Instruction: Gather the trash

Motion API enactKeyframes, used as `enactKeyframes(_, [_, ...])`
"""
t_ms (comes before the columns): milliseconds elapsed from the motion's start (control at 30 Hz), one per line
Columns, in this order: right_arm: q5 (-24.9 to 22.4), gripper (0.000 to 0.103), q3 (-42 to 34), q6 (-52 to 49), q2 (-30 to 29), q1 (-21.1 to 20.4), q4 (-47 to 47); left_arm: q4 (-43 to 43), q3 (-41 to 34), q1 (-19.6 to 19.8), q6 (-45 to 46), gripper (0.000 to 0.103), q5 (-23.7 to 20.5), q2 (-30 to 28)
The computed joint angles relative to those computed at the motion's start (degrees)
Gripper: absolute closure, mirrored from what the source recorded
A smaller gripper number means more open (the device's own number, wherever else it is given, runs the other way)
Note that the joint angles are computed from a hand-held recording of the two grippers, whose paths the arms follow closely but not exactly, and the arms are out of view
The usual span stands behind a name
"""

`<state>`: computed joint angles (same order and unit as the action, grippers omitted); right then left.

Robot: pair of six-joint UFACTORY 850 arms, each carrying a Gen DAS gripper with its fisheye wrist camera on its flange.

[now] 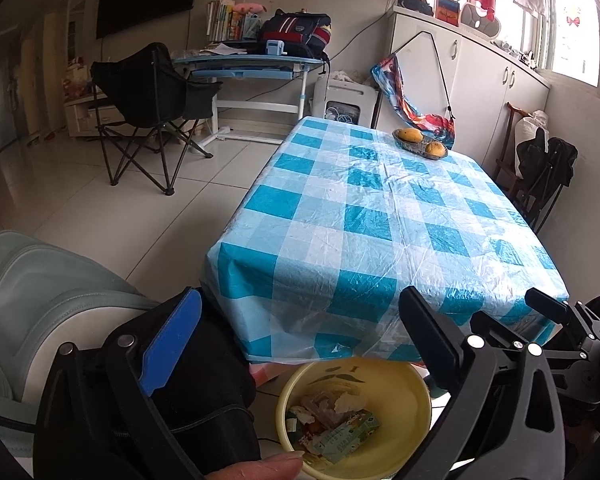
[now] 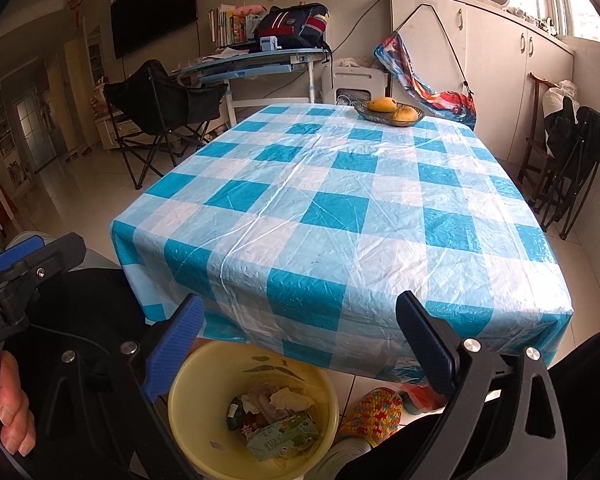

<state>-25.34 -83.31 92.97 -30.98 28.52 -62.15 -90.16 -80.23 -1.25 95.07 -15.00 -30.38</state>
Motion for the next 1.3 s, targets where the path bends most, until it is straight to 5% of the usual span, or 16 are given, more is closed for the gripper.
enactKeyframes(567, [1.6,0.010,0.4,5.0,0.8,-1.7,-3.0,19.1,-4.6,-2.1,-18.1,0.007,3.2,-3.0])
enactKeyframes(1300, [0.9,0.010,-5.9,-6.6,-2.5,-8.1,6.0,44.3,-19.2,-6.2,-42.6,0.007,3.2,-10.4])
